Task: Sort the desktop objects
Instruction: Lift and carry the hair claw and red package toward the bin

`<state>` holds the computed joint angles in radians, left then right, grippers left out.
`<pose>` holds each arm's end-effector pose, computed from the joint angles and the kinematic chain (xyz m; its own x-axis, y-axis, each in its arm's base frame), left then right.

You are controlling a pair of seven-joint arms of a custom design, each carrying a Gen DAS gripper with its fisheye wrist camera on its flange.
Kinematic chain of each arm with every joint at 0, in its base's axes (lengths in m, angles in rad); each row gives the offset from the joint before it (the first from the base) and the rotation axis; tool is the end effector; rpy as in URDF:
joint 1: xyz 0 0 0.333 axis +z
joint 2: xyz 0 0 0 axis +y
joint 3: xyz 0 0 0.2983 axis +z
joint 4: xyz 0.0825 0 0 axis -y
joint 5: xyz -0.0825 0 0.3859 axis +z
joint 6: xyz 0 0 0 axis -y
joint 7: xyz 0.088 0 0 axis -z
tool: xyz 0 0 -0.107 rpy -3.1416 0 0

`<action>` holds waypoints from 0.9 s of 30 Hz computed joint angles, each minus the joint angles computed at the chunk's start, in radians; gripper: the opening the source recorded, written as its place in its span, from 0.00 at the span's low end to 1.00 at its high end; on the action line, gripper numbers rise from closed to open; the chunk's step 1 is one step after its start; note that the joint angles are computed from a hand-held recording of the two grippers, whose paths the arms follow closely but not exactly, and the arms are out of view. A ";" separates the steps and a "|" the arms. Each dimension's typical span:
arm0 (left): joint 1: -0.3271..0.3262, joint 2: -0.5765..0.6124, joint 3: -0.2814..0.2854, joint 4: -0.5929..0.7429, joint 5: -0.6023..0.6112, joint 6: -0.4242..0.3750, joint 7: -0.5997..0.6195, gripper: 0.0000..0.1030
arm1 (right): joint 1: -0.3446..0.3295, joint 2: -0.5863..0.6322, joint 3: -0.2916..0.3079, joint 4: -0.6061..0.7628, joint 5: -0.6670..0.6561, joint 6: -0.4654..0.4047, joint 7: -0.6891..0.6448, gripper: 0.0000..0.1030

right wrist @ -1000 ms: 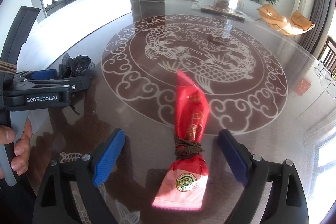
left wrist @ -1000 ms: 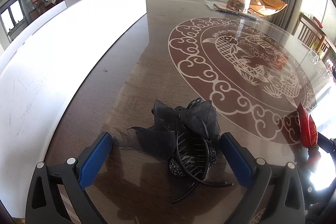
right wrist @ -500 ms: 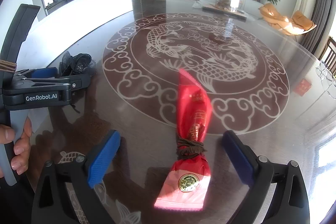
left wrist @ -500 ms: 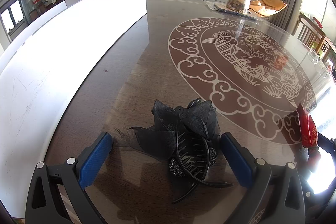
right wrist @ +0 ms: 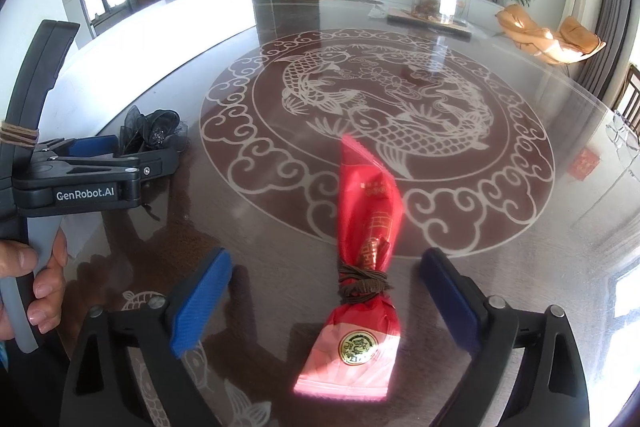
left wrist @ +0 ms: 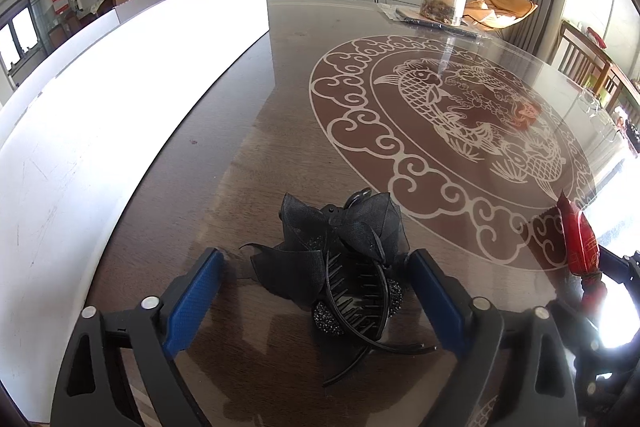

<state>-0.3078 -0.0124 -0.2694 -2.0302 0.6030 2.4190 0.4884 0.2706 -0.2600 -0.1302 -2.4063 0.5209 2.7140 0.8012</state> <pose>0.4920 -0.3177 0.4762 0.1267 -0.9919 -0.0032 -0.8081 -0.1013 -0.5803 0.4990 0.0507 0.4531 0.4781 -0.8779 -0.0282 -0.7031 -0.3633 -0.6113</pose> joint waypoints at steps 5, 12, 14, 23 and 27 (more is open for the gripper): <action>0.009 -0.027 0.013 -0.052 -0.112 0.173 0.097 0.44 | -0.002 -0.011 -0.039 0.034 0.056 -0.084 -0.037 0.19; 0.081 -0.176 -0.021 -0.220 -0.185 0.455 0.057 0.44 | -0.019 -0.085 -0.071 0.041 0.179 -0.195 -0.111 0.19; 0.108 -0.238 -0.040 -0.274 -0.214 0.499 0.027 0.44 | -0.023 -0.092 -0.070 0.044 0.194 -0.220 -0.119 0.19; 0.216 -0.553 -0.097 -0.404 -0.358 0.375 0.002 0.44 | 0.032 -0.036 -0.019 0.178 0.305 -0.281 -0.206 0.19; 0.288 -0.657 -0.055 -0.396 -0.387 0.266 0.088 0.44 | 0.075 0.048 0.039 0.345 0.396 -0.327 -0.233 0.19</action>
<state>-0.0202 -0.6692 -0.3243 -2.4260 0.2161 2.6847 0.5765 0.3458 -0.2121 -0.0909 -2.0615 0.9170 2.3871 0.5685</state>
